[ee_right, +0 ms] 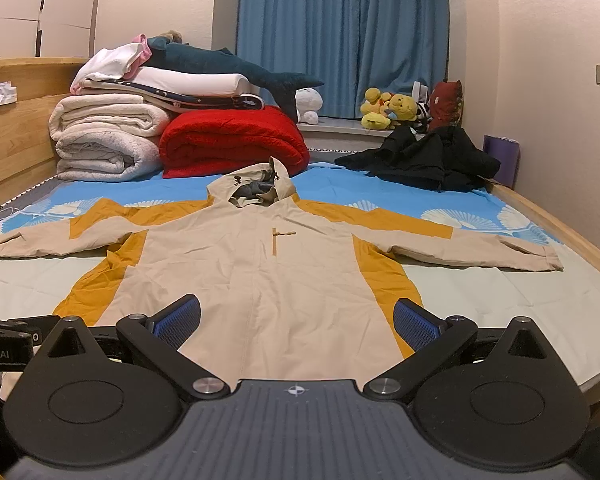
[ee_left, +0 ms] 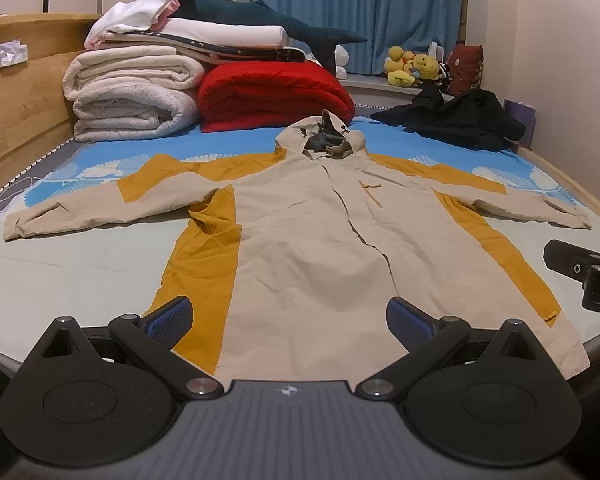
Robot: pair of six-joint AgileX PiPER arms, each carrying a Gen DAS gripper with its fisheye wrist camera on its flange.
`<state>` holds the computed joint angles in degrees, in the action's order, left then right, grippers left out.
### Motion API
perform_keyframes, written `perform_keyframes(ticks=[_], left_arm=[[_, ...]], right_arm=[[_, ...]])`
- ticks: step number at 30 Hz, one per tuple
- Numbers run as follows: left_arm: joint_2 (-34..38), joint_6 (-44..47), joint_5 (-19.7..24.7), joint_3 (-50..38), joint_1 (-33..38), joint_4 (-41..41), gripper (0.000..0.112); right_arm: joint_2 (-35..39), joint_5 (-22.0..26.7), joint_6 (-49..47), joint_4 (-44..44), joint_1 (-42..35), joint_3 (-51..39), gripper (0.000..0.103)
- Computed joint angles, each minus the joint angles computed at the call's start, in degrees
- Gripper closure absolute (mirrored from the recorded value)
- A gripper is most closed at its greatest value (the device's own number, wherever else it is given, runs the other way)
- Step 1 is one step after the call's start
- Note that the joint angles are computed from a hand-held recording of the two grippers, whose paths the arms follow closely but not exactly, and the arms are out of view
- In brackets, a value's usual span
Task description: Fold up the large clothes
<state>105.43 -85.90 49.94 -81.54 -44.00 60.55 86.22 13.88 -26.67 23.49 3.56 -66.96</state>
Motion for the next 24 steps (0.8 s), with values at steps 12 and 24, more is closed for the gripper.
perform_keyframes(ticks=[12, 24], left_arm=[[-0.22, 0.04, -0.68, 0.19, 0.23, -0.23, 0.009], [-0.37, 0.62, -1.16, -0.07, 0.11, -0.73, 0.009]], right_arm=[[0.3, 0.2, -1.91, 1.67, -0.44, -0.25, 0.001], [0.56, 0.22, -4.23, 3.7, -0.94, -0.33, 0.001]])
